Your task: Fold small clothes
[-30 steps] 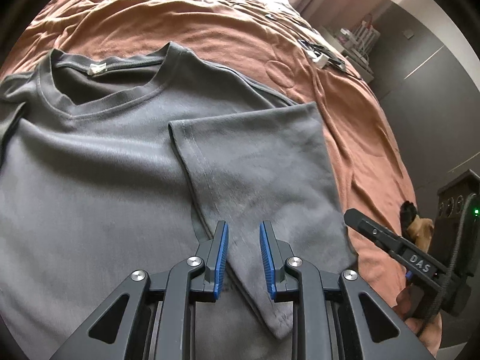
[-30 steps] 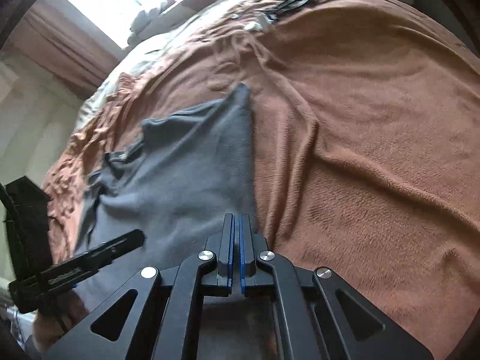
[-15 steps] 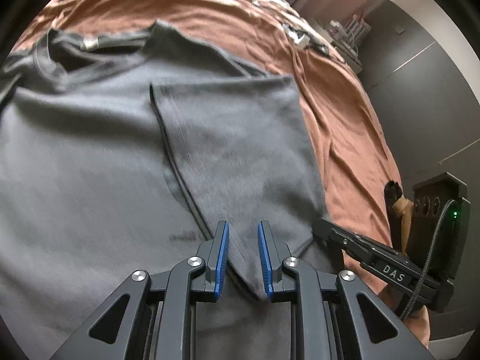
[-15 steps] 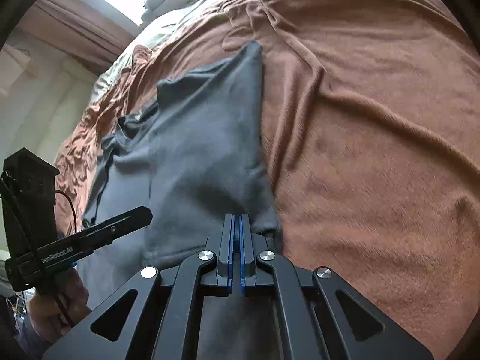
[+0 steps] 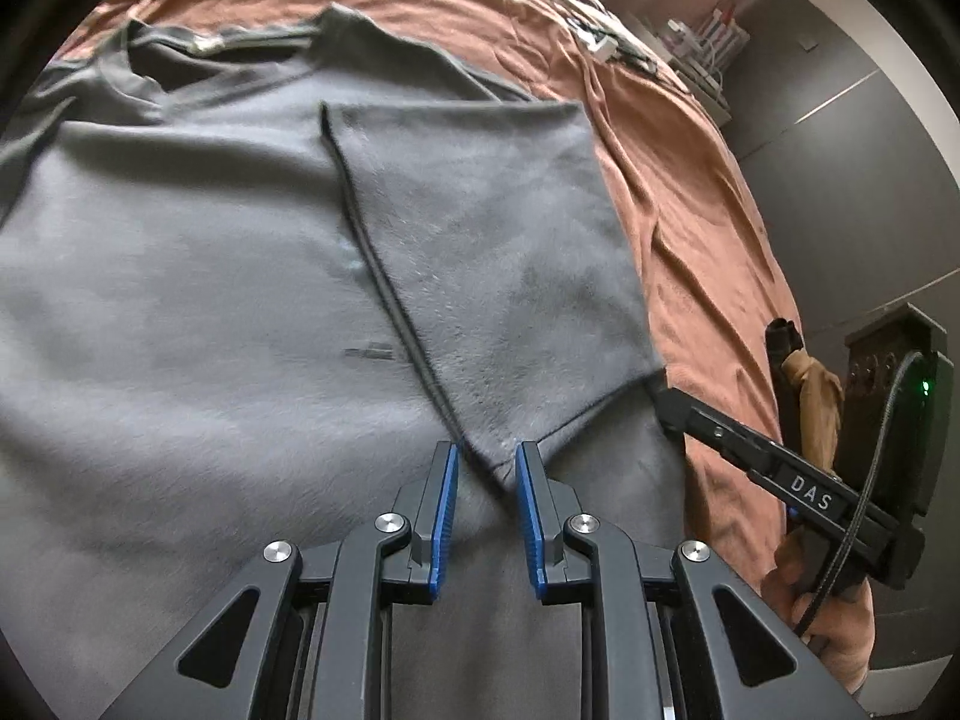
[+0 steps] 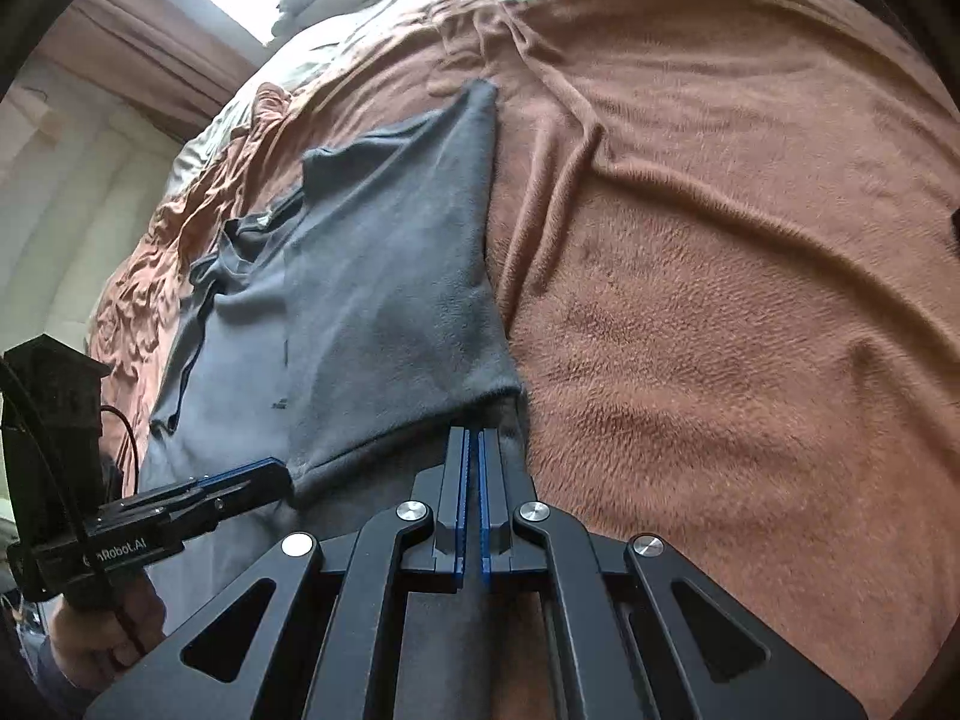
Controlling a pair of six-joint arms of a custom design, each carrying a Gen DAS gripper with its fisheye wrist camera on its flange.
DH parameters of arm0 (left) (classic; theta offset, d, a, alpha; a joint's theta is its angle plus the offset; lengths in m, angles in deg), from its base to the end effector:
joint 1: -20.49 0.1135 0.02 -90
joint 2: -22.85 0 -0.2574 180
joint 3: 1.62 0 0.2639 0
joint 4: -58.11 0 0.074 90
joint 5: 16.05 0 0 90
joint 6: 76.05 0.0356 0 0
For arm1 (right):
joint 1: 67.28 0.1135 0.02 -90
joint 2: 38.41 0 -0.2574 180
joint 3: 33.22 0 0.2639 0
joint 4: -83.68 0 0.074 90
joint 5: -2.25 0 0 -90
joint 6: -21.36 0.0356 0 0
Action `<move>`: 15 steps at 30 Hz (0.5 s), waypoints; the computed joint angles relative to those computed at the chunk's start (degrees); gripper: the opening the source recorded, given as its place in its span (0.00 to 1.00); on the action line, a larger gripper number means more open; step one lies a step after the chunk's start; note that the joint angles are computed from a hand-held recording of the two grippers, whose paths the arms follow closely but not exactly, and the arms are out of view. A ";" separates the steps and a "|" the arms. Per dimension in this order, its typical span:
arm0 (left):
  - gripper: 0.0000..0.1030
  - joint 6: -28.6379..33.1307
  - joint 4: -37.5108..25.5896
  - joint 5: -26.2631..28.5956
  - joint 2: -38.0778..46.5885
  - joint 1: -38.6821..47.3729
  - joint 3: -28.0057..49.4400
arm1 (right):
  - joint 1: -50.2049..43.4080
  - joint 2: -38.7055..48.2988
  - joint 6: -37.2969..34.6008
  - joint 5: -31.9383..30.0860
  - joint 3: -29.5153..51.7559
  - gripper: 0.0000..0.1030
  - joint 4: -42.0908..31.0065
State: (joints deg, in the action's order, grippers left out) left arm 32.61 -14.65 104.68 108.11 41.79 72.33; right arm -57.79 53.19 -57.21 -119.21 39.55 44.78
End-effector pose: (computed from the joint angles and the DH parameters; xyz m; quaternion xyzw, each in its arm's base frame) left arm 0.2566 0.0805 0.2142 -0.0085 0.9630 -0.2316 0.1373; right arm 0.3251 0.0732 0.1974 -0.0597 0.9258 0.3047 0.2158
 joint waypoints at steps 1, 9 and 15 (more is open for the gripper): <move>0.21 0.55 -1.31 -0.02 -0.83 1.08 0.65 | 0.09 -1.22 -0.18 0.32 -0.44 0.02 -0.33; 0.52 6.42 -9.48 -0.80 -5.41 9.47 5.64 | -1.40 -10.98 0.25 1.10 -6.52 0.66 -0.91; 0.71 15.27 -16.61 0.58 -7.79 20.47 10.59 | -3.51 -21.98 0.78 0.05 -13.80 0.67 -1.02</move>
State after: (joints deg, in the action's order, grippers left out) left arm 47.88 -31.26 105.26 100.32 62.26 82.92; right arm -61.30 31.21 -56.43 -119.16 25.75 43.76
